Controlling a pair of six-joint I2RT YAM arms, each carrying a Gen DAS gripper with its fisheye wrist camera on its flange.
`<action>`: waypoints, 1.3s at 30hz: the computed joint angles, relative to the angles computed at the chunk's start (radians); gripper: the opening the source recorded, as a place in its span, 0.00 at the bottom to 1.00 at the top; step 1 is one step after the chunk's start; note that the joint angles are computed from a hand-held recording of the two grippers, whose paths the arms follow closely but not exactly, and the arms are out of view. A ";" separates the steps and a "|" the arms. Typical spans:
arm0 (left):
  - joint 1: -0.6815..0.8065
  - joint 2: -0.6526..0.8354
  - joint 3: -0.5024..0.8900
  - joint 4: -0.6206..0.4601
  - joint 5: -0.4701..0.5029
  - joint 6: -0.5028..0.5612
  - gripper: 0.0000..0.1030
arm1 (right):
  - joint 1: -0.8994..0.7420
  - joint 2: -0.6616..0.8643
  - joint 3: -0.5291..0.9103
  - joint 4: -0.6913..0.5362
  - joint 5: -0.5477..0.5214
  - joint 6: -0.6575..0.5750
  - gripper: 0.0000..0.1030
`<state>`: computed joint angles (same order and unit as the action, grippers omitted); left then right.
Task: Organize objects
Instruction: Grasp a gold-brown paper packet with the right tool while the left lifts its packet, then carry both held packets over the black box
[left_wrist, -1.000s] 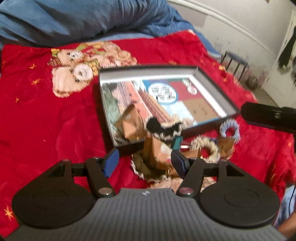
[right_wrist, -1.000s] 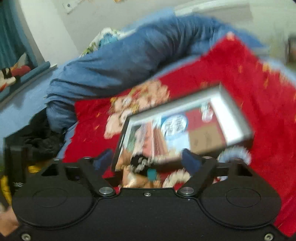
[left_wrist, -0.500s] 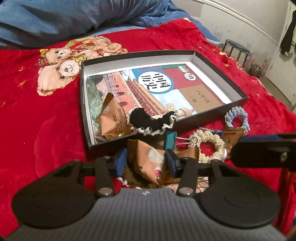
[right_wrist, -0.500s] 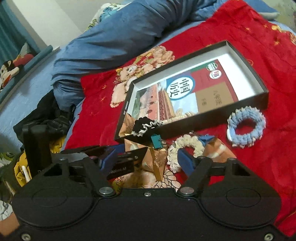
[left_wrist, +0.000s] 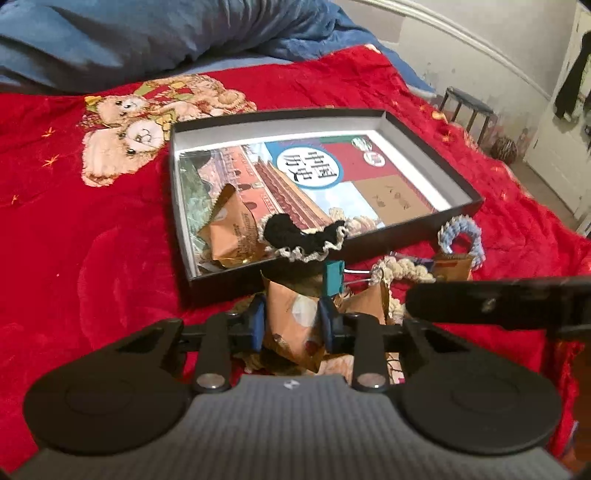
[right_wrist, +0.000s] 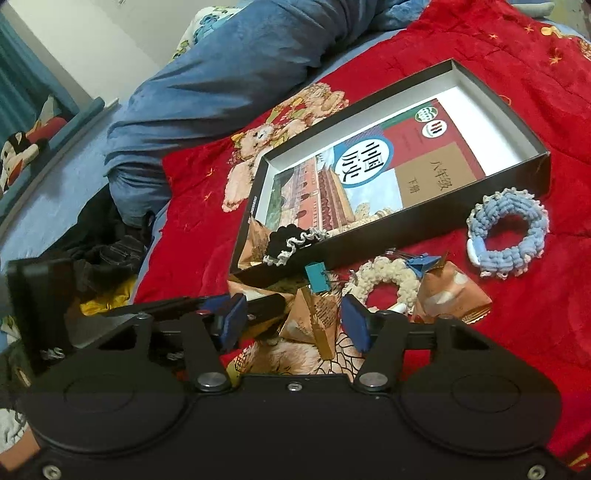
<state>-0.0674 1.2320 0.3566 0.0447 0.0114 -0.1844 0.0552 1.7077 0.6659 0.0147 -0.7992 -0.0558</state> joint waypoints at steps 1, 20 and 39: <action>0.009 -0.020 -0.003 -0.010 0.008 0.001 0.33 | 0.006 0.004 -0.001 0.004 0.004 -0.001 0.52; 0.092 -0.046 0.013 0.003 0.095 -0.014 0.33 | 0.137 0.110 -0.054 0.228 0.178 0.117 0.34; 0.023 0.049 0.015 0.175 -0.023 -0.009 0.32 | 0.028 0.098 -0.048 0.301 0.083 0.258 0.28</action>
